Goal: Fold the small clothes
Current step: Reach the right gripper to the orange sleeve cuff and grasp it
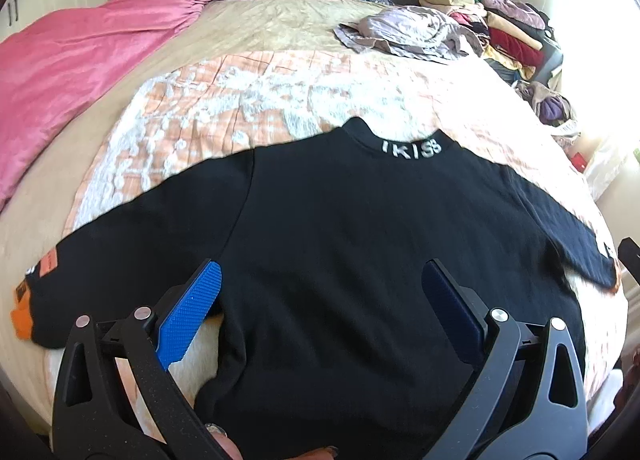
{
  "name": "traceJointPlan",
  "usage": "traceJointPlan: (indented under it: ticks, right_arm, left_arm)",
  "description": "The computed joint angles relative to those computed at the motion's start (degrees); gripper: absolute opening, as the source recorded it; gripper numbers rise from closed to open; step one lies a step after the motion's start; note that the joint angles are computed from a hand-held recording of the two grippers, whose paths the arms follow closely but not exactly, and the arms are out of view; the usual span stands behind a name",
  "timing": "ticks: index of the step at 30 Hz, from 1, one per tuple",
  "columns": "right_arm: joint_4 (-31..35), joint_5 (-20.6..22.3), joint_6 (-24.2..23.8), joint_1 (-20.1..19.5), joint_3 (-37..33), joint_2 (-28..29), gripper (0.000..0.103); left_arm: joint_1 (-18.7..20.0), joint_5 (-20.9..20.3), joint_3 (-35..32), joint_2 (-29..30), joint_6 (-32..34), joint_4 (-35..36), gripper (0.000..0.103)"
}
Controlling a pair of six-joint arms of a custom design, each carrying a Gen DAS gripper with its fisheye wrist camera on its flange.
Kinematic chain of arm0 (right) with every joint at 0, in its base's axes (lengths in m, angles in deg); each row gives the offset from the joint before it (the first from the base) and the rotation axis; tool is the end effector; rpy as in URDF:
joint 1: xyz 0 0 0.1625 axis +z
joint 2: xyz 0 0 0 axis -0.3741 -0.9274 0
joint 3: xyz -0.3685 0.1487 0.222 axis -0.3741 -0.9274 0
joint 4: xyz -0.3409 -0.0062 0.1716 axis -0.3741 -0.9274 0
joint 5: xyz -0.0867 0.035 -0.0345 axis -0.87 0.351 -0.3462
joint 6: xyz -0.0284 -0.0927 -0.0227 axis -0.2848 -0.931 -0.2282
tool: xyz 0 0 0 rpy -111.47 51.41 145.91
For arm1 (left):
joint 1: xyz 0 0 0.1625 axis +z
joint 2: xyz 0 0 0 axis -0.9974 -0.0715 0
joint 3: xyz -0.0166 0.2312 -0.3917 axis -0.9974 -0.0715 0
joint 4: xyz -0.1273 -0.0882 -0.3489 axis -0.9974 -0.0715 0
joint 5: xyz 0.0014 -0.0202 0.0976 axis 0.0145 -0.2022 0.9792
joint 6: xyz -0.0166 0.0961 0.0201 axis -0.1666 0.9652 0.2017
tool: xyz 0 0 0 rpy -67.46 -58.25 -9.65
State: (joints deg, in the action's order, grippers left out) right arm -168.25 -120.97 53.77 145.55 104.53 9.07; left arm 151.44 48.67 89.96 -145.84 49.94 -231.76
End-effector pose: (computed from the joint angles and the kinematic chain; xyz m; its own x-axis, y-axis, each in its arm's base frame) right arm 0.3737 -0.4493 -0.0390 -0.7790 -0.1015 0.6188 -0.5071 0.6825 -0.5264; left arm 0.0342 -0.4420 0.3539 -0.7451 -0.2447 -0.6204 0.2454 0.7644 -0.5962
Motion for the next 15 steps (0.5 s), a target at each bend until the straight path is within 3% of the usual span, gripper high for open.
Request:
traceJointPlan:
  ticks: [7, 15]
  right_arm:
    - [-2.32, -4.24, 1.39, -4.33, -0.52, -0.54, 0.099]
    - [-5.98, -5.4, 9.05, -10.45, 3.97, -3.66, 0.099]
  left_arm:
    - [2.33, -1.79, -4.29, 3.74, 1.72, -1.87, 0.094]
    - [4.31, -5.56, -6.34, 7.48, 4.13, -5.11, 0.094]
